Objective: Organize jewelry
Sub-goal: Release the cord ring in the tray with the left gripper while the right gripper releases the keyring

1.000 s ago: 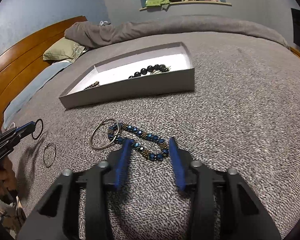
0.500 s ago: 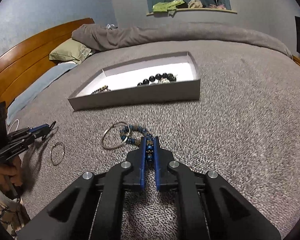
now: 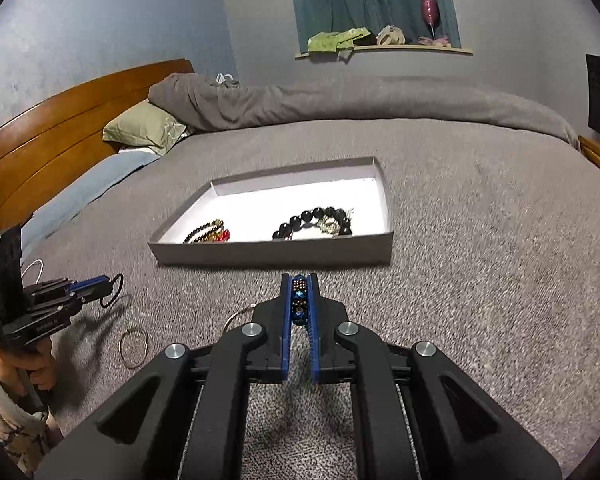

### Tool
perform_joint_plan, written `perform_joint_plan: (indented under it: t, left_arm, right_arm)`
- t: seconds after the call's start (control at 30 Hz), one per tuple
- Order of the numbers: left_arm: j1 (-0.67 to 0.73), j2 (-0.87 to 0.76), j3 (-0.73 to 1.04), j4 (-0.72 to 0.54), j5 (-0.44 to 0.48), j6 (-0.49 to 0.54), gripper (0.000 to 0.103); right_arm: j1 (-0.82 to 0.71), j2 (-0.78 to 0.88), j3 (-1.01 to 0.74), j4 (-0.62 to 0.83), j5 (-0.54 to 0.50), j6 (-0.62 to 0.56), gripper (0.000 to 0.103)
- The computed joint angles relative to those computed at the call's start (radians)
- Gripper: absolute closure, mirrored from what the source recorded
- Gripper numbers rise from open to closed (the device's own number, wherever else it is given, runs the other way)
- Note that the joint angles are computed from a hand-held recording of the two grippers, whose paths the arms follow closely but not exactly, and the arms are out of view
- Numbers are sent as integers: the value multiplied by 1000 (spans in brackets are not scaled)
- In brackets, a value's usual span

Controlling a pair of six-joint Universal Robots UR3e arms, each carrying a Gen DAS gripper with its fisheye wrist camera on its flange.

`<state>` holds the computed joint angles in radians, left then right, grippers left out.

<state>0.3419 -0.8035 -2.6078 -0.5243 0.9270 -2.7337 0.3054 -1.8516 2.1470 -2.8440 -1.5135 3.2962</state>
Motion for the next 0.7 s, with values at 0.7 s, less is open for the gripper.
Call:
perform_joint_plan:
  t: [0.7]
  left_arm:
    - [-215, -363, 181, 308, 120, -161, 90]
  right_arm:
    - [-37, 76, -117, 19, 25, -29, 96]
